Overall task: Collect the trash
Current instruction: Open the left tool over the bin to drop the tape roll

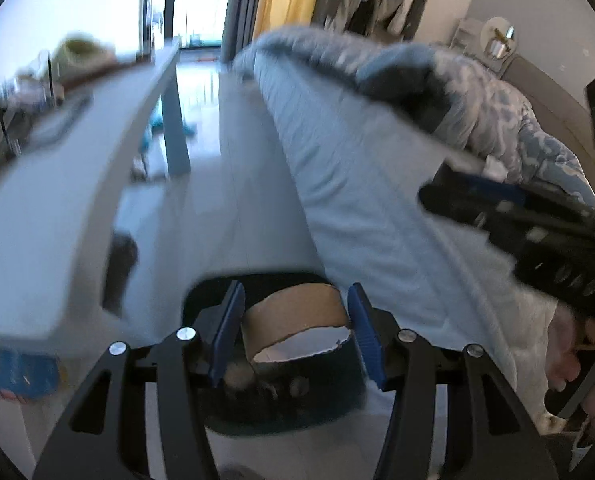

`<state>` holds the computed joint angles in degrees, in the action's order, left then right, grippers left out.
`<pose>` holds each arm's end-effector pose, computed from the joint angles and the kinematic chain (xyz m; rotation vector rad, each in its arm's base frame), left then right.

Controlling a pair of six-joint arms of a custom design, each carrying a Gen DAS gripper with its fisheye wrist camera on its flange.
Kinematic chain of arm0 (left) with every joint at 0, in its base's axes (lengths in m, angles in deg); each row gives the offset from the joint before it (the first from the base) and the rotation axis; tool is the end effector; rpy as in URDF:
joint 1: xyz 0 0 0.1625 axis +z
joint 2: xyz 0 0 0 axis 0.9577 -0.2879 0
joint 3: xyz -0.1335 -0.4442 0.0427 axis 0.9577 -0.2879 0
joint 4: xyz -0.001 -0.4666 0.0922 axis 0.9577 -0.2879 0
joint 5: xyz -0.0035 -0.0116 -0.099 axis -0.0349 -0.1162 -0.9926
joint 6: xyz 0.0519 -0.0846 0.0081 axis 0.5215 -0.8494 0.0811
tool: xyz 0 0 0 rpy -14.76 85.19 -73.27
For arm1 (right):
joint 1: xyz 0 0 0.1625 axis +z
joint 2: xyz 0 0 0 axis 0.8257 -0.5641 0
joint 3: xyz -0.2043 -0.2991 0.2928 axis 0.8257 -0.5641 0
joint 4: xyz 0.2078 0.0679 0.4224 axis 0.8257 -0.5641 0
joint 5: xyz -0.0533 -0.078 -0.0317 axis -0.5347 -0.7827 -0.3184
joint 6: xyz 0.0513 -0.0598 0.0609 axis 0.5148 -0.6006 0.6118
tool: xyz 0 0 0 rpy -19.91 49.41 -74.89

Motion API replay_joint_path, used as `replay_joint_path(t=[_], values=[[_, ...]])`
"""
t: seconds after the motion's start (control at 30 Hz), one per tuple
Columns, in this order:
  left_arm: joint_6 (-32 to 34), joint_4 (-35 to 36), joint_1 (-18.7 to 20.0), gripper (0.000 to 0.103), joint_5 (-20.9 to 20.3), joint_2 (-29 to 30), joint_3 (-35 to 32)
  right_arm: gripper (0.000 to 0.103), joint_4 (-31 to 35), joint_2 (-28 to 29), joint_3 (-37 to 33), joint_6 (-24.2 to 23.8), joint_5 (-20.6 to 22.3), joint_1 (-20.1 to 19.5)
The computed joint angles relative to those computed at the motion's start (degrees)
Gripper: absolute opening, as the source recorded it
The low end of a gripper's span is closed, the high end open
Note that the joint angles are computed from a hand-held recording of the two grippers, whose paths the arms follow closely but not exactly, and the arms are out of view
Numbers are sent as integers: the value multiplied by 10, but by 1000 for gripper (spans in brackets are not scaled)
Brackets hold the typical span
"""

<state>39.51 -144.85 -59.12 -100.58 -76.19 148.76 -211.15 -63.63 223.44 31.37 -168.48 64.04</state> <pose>-0.3167 -0.2709 0.1220 0.7433 2.5624 -0.5351 0.2272 -0.2538 0.2687 0.5690 -2.4005 0.8652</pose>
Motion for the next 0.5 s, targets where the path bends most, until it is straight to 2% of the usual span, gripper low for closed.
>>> replay_joint_path(t=[0.2, 0.27, 0.33, 0.5], values=[[-10, 33, 24, 58, -22, -2, 17, 45, -14, 42, -3, 12, 4, -12], [-6, 42, 29, 62, -26, -3, 19, 45, -16, 51, -3, 15, 8, -17], [0, 50, 24, 65, -20, -13, 25, 45, -24, 66, -4, 17, 9, -21], [1, 72, -1, 66, 12, -55, 32, 45, -38, 99, -3, 19, 10, -34]])
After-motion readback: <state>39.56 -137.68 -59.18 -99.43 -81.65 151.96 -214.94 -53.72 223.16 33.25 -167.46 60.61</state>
